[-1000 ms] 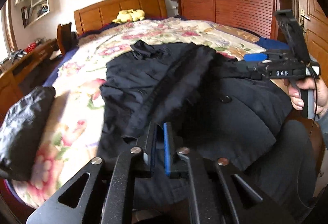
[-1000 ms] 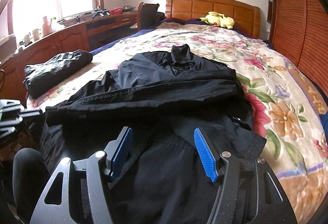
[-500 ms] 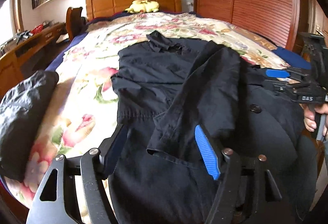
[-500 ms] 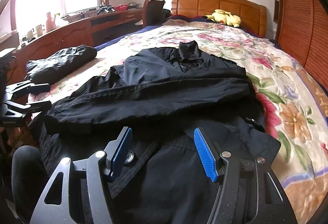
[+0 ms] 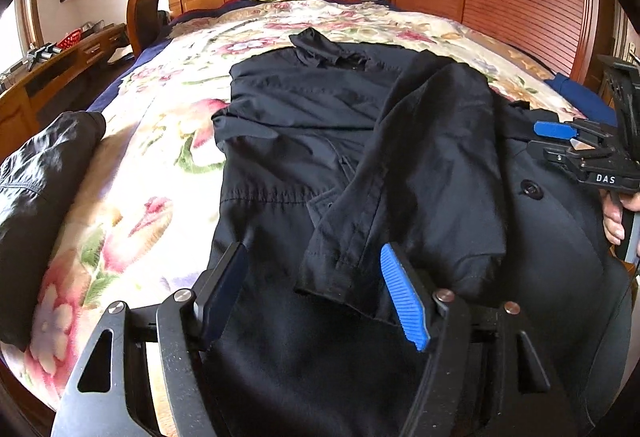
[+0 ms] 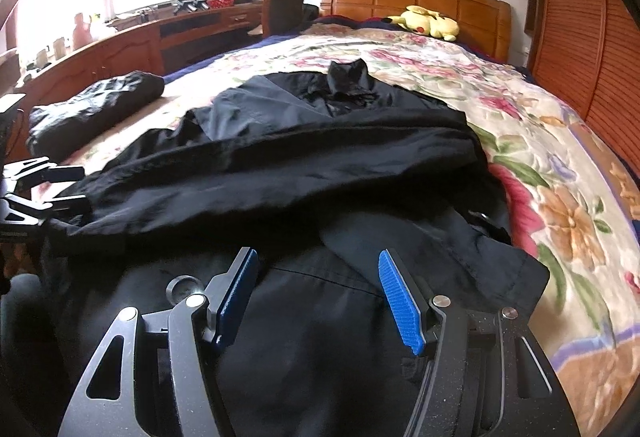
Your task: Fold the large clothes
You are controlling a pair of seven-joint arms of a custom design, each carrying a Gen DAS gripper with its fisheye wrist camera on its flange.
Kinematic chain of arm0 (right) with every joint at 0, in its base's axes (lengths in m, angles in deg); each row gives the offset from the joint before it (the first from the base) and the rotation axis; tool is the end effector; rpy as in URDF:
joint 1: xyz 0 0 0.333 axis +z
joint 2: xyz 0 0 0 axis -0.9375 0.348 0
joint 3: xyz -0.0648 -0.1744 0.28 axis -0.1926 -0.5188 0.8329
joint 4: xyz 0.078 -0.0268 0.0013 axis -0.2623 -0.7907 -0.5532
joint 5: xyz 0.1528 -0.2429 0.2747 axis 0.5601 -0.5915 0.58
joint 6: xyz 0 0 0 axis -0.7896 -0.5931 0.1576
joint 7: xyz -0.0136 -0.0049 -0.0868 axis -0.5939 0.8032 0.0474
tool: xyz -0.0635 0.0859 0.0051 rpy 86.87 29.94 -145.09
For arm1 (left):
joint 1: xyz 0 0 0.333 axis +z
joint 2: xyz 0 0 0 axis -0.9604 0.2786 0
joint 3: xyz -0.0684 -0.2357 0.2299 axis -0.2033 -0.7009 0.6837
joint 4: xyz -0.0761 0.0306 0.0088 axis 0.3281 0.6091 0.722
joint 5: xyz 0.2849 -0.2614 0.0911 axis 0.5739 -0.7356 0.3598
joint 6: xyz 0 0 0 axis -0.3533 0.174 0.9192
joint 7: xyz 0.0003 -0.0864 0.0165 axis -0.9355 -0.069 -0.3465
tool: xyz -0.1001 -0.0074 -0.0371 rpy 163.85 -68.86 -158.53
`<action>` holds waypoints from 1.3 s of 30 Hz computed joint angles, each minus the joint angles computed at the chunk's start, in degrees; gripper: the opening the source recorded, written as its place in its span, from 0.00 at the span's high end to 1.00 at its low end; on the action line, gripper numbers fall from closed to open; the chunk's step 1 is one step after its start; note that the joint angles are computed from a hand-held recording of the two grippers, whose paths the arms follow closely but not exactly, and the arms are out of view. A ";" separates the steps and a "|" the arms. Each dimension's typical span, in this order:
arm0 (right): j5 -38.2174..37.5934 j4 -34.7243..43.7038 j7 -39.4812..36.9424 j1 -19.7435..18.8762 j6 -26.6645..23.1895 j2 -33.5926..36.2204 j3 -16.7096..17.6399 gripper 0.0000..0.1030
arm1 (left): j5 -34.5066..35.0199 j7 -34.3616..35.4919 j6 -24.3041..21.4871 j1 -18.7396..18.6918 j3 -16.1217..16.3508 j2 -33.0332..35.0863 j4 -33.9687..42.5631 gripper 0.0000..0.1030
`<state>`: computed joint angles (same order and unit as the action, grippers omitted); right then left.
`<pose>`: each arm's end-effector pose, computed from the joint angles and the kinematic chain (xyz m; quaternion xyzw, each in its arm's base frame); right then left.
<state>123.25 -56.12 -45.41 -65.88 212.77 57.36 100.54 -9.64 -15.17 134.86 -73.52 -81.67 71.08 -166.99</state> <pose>0.6762 0.1013 0.3919 -0.7789 0.4448 -0.2500 0.3647 0.6405 -0.0611 0.3281 -0.6069 0.6992 -0.2775 0.2564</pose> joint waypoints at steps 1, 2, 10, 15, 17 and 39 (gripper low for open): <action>-1.51 0.20 1.65 0.76 0.00 0.48 -0.91 0.37 | -0.08 0.09 -0.17 0.34 -0.39 0.13 0.05 0.32; -2.79 0.38 2.99 1.27 0.16 0.93 -1.47 0.37 | -0.19 0.16 -0.30 0.70 -0.78 0.26 0.10 0.32; -2.51 1.42 1.95 -1.14 0.96 2.93 1.75 0.37 | -0.46 0.49 -0.22 1.59 -1.82 0.75 0.12 0.32; 0.80 2.27 -1.54 -2.38 1.20 3.78 3.38 0.36 | -0.88 1.57 -0.53 4.06 -4.70 0.76 0.13 0.32; 2.07 2.36 -2.80 -2.57 1.03 3.79 3.50 0.36 | -0.98 2.34 -0.41 5.99 -6.93 0.85 -0.09 0.35; 8.06 2.69 -7.64 -0.88 -0.26 3.46 1.10 0.36 | -6.13 5.11 4.78 1.64 -1.13 -2.61 1.75 0.92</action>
